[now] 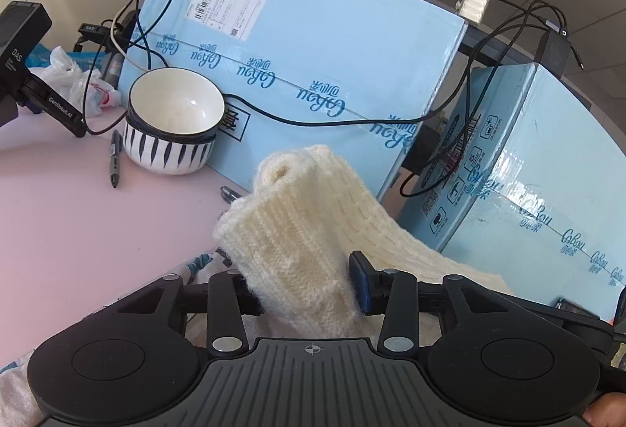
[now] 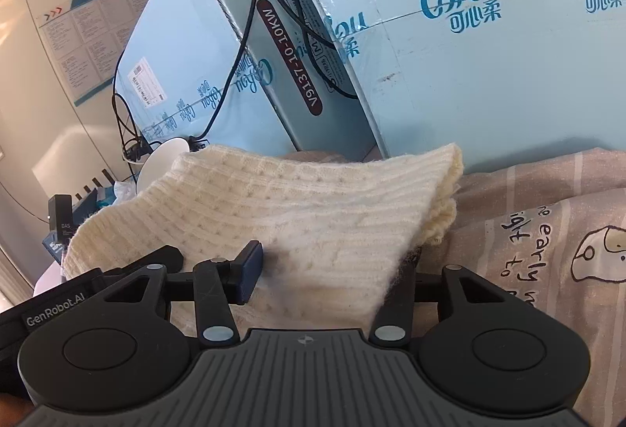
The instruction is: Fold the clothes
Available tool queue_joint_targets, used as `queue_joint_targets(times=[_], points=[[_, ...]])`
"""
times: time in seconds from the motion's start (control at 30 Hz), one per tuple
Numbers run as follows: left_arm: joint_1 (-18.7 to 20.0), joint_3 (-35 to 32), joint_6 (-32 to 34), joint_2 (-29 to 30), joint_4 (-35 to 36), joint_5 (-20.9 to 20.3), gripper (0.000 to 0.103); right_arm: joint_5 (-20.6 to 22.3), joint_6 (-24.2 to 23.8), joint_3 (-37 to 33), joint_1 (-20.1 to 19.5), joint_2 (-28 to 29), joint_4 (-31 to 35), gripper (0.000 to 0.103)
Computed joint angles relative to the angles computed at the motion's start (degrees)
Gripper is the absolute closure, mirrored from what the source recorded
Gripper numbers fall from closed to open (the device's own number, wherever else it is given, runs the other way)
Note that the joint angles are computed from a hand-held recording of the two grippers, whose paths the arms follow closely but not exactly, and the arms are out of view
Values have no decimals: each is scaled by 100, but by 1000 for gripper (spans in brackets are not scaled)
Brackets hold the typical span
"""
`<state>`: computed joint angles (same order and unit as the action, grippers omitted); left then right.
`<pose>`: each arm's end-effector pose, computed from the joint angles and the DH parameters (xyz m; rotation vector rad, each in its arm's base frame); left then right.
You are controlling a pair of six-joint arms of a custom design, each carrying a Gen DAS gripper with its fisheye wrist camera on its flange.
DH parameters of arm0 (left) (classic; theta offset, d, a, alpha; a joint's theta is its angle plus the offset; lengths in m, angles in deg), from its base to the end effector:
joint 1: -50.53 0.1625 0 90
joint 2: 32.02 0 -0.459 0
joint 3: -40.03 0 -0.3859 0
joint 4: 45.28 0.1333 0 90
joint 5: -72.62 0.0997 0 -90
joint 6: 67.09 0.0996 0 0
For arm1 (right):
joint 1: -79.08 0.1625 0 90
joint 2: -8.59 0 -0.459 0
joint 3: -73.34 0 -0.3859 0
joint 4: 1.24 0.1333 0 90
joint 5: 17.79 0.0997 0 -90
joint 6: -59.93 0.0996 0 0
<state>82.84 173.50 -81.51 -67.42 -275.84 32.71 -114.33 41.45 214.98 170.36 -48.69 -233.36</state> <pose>-0.2570 -0.4106 0.0665 0.4914 2.4508 -1.4493 0.1314 -0.4201 0.1962 0.3587 -2.5283 1.3702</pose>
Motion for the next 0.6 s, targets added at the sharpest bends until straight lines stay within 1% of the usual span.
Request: queue_joint_targets(times=[0.03,0.07,0.1,0.13,0.17,0.2,0.23,0.27,0.33,0.4,0.43,0.5,0.6], points=[[-89,7,-82,18,15,238,39,-30,-7,3,-12,15,-38,52],[-190,-2,-63,79,-109,514,32,-67,-29,-2,-16,44,-87,47],[-282,-40,143,196,-407,784,18,-104,-51,-8,-20,72,-134,45],[-362,-108,478,340,-801,1030,11,-141,-73,-15,-25,100,-181,42],[-440,-192,745,429,-955,1330,9,-178,-96,-21,-29,127,-228,39],[-467,-268,851,468,-870,1567,9,-214,-119,-28,-33,155,-275,36],[-424,-296,719,441,-544,1638,9,-257,-141,-37,-32,189,-327,31],[-365,-287,395,340,22,1648,9,-328,-175,-53,-18,238,-398,26],[-230,-304,-123,157,1021,1558,9,-447,-240,-74,9,293,-468,23],[-127,-347,-460,59,1629,1541,8,-524,-259,-91,35,311,-481,22],[-79,-372,-615,17,1900,1541,4,-562,-264,-101,51,318,-487,18],[1,-379,-797,-54,2081,1458,2,-657,-263,-113,93,326,-501,14],[-23,-346,-732,-23,1856,1461,1,-947,-198,-85,245,292,-540,13]])
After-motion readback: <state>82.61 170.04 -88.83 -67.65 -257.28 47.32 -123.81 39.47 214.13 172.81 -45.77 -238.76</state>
